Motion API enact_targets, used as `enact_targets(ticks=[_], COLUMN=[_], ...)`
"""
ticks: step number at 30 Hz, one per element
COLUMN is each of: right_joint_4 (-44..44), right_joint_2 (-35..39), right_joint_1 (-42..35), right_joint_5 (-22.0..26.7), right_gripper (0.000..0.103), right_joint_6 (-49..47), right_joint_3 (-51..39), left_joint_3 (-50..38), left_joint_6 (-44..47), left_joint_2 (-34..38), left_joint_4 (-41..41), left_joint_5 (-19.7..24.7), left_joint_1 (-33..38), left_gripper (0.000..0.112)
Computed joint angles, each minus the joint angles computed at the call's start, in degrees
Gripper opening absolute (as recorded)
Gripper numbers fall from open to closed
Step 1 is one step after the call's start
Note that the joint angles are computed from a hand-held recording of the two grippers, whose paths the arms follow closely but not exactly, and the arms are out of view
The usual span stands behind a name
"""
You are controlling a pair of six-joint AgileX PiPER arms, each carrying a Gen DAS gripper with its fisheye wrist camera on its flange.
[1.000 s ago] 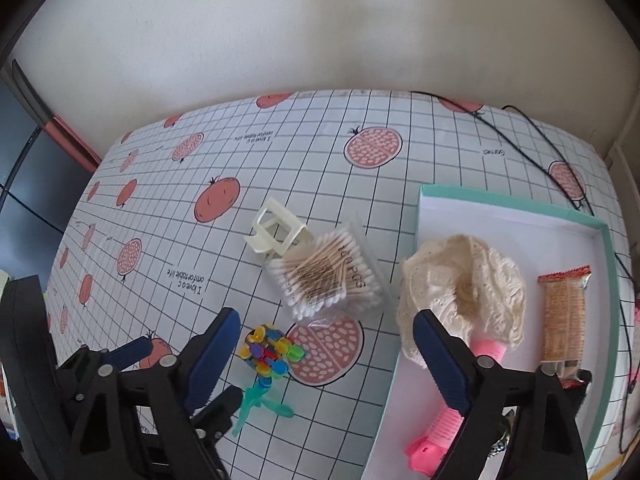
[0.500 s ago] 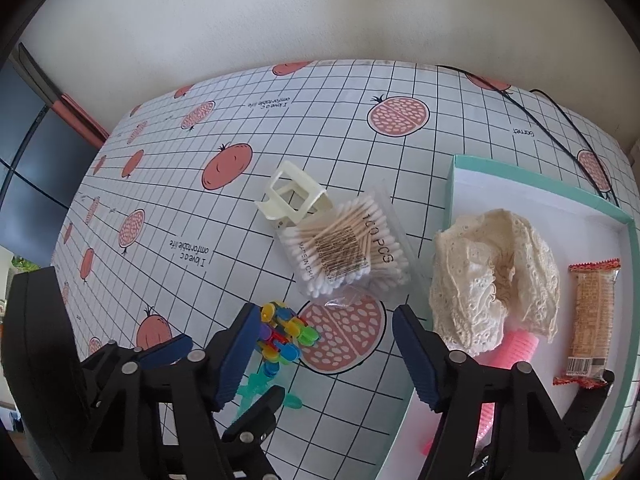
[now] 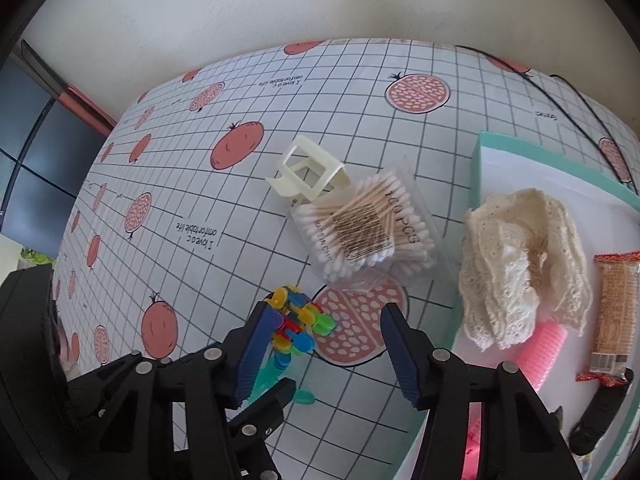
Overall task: Organize objects
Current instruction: 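Grasp the green stick figure with the left tool while the right tool grasps the block toy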
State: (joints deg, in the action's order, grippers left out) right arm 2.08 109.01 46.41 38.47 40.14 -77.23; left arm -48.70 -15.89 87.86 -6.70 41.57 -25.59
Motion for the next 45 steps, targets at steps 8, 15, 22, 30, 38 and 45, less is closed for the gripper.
enact_targets(ticks=[8, 15, 22, 30, 38, 45], right_joint_4=[3.1, 6.7, 9.9, 9.4, 8.5, 6.5], right_joint_2=[2.1, 2.2, 3.7, 2.8, 0.9, -2.0], right_joint_1=[0.4, 0.2, 0.1, -0.3, -1.2, -1.6], right_joint_5=[-0.1, -2.5, -3.4, -4.6, -5.4, -5.7], right_gripper=[0.057, 0.054, 0.054, 0.051, 0.051, 0.051], right_joint_6=[-3.1, -5.4, -7.5, -7.2, -6.4, -5.0], right_joint_3=[-1.3, -0.3, -0.8, 0.7, 2.5, 3.8], left_joint_3=[0.6, 0.6, 1.3, 1.3, 1.8, 1.3], left_joint_6=[4.8, 4.3, 2.7, 1.6, 2.5, 1.6], left_joint_2=[-0.1, -0.2, -0.8, -1.4, -2.9, -3.6], left_joint_4=[-8.3, -9.1, -9.3, -9.0, -10.1, -10.2], left_joint_5=[0.5, 0.5, 0.1, 0.1, 1.2, 2.3], left_joint_1=[4.2, 4.9, 4.1, 3.4, 3.8, 3.7], left_gripper=[0.055, 0.055, 0.055, 0.052, 0.051, 0.049])
